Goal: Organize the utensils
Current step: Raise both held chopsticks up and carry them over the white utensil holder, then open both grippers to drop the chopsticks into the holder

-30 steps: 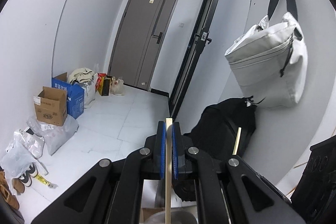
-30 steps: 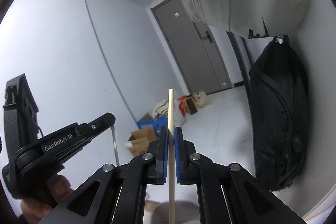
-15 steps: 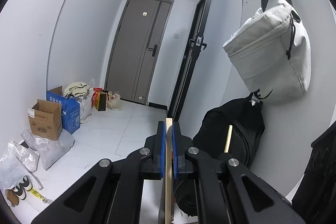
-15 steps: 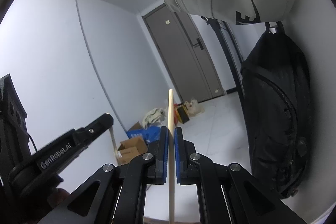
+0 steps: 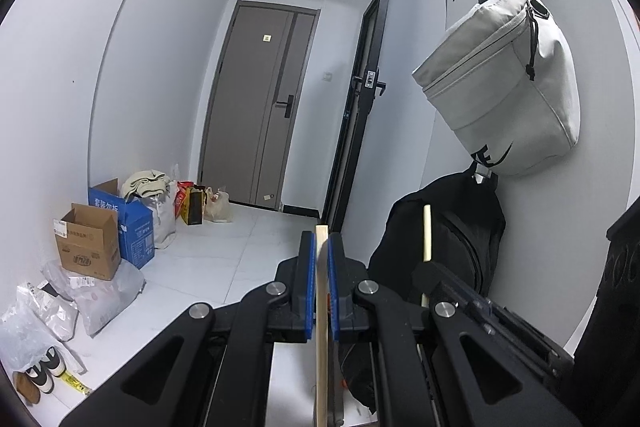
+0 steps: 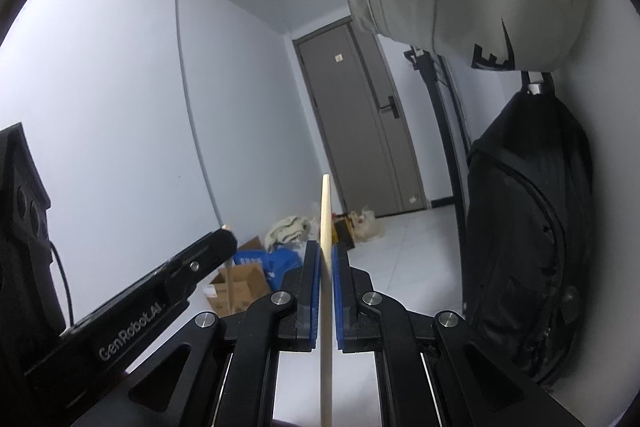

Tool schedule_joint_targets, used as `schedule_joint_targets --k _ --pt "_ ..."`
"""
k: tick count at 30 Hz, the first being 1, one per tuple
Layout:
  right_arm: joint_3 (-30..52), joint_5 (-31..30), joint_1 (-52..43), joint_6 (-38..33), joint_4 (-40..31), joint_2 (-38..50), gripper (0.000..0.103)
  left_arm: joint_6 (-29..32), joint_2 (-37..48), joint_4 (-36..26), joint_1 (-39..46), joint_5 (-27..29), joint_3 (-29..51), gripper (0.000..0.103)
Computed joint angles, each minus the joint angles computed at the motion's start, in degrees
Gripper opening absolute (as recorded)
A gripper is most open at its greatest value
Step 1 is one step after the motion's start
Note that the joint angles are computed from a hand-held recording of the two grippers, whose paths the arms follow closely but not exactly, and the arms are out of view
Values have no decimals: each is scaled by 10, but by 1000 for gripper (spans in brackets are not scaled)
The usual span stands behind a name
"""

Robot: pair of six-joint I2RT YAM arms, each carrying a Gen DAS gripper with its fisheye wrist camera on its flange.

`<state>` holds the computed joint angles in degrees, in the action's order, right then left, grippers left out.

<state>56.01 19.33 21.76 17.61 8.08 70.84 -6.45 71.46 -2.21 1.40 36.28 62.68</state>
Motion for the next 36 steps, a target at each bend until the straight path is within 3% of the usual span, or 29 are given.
schedule_joint_targets --k 10,16,24,30,31,33,34,36 --pt "-35 15 12 5 40 -9 5 10 -3 -19 13 26 -2 2" --pt "-44 0 7 -1 13 -38 5 33 -9 -56 26 56 2 2" --pt "-75 -35 19 -2 -61 -99 4 115 -8 -173 44 121 31 2" --pt "-79 -51 21 28 -131 -130 9 178 32 -327 61 146 112 4" --pt "-79 -56 19 38 -144 -140 11 183 34 -343 67 145 121 9" --pt "-85 -55 19 59 -166 -166 33 193 37 -378 83 145 136 32" --pt "-88 -52 23 69 -176 -181 38 189 30 -387 99 149 138 42" --pt "-91 -43 32 83 -201 -214 47 188 14 -386 117 150 127 45"
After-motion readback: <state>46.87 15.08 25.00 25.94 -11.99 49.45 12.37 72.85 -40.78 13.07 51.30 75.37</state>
